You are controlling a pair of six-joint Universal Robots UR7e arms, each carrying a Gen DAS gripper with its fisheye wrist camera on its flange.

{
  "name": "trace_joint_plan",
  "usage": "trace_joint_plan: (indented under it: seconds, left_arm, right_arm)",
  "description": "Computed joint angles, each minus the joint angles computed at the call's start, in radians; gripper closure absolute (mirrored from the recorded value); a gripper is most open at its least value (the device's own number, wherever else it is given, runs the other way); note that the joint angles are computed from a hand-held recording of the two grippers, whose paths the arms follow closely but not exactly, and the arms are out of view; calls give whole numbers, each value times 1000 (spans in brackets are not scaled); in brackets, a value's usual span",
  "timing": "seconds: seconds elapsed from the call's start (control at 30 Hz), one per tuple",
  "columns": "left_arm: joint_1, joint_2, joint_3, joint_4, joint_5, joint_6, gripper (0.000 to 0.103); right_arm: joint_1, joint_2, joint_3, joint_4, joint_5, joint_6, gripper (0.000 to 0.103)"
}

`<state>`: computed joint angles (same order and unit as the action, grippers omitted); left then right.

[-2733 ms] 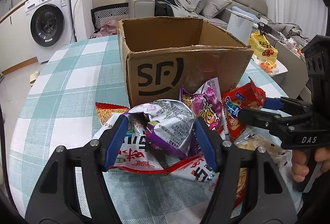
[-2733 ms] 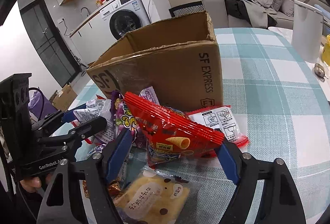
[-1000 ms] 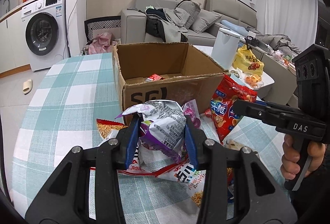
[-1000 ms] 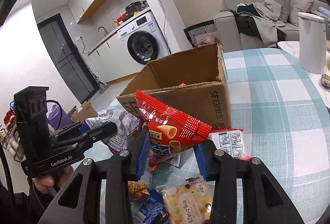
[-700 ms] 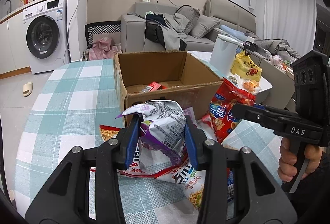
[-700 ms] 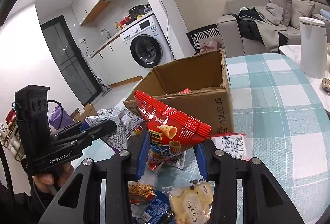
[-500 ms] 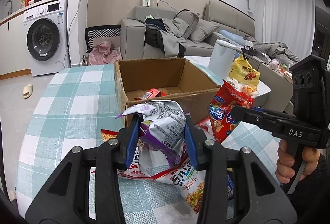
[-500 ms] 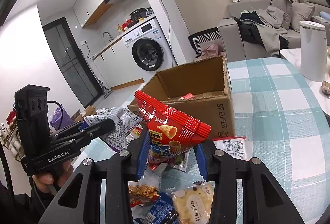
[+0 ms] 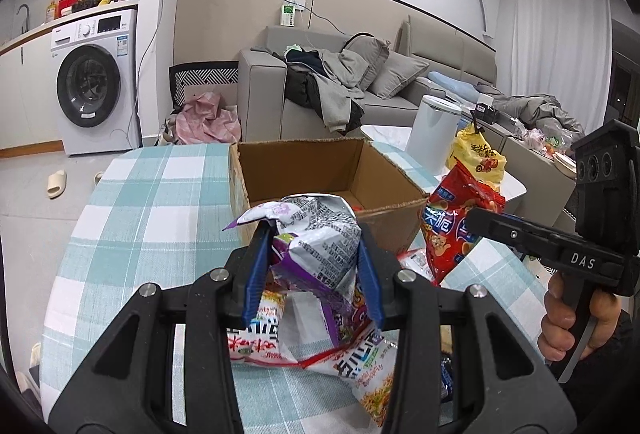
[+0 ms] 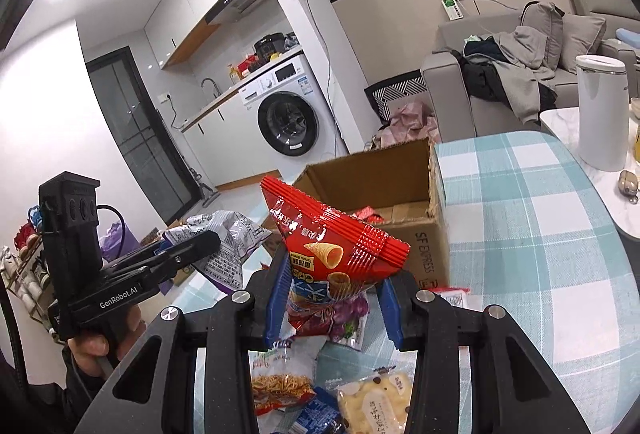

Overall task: Organize snacks
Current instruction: 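Lift both held bags and carry them over the box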

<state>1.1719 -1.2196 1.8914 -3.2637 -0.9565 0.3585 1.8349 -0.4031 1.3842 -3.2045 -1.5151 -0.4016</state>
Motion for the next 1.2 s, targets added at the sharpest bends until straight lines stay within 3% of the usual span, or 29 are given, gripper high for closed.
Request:
trace_joint_plan:
  seconds: [0.47, 1.2]
  left_arm:
    - [-8, 66, -124, 28, -5, 23, 65]
    - [61, 224, -379, 121, -14, 40, 65]
  right_arm:
    - [22, 26, -93, 29, -4, 22, 63]
    - [44, 143, -343, 150, -60, 59, 63]
